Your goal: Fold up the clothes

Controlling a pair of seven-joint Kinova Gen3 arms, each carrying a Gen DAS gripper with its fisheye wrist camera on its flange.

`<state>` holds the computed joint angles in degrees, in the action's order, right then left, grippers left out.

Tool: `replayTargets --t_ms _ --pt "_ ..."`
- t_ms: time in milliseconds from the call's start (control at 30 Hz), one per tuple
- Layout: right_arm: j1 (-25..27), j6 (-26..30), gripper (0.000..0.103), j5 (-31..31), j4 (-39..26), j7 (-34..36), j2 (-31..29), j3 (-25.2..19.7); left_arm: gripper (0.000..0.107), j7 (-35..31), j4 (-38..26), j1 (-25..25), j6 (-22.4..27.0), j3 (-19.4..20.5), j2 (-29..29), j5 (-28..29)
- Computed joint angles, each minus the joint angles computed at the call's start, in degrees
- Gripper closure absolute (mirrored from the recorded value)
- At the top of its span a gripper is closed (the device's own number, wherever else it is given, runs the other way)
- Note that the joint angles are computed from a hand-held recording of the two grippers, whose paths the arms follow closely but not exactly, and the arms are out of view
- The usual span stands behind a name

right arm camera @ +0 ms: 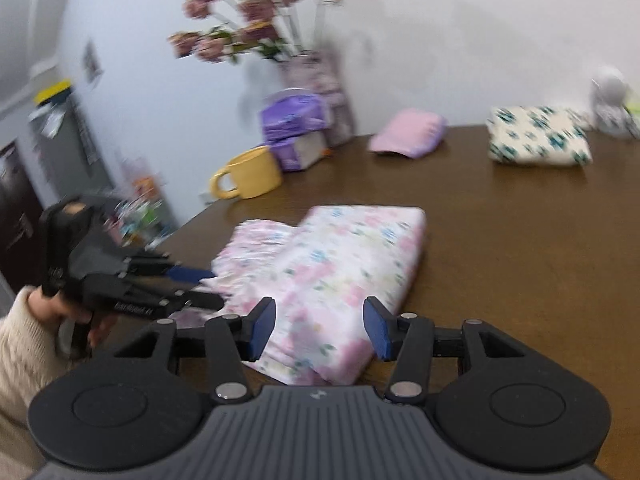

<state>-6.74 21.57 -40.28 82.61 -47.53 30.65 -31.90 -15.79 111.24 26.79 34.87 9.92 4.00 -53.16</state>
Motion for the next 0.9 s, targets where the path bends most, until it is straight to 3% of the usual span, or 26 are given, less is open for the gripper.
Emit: replayTargets --t_ms 100,233,300,400,567,667,800,900 --pt "0.27 -1.39 0.054 -0.74 1.46 -0.88 -0.12 -0.27 0.061 3.84 -0.13 3.83 2.47 -0.64 -0.69 -5.83" --pt "1.37 -2.78 0.054 -0.04 3.83 1.7 -0.9 -2.48 0.06 -2.25 -2.33 3.02 2.18 3.16 -0.2 -7.07" --pt "-1.43 -2.52 0.054 2.98 4.41 0.87 -2.36 0.39 0.06 -6.91 -4.52 1.73 3.13 5.86 1.48 -6.48" --pt "-8.55 -3.55 0.054 9.56 5.25 -3.7 -4.68 7.5 0.06 -13.83 -8.53 5.85 5.14 2.86 4.89 -4.54" --pt "-15.08 -5.09 0.054 18.31 5.65 -10.68 -5.48 13.68 0.06 -17.64 -11.65 10.14 8.06 0.28 8.18 -5.32" --pt "-15.39 -5.22 0.054 21.56 5.66 -12.57 -5.5 13.67 0.063 -19.56 -12.59 12.38 10.45 -0.67 9.18 -6.48" --pt "-15.31 -5.16 0.054 24.5 5.06 -14.43 -5.13 13.17 0.077 -25.28 -14.44 13.97 13.16 -0.89 10.81 -6.21" --pt "-15.07 -4.63 0.054 25.82 4.52 -15.06 -4.77 12.45 0.095 -28.04 -15.4 16.02 15.71 -1.43 12.26 -7.5"
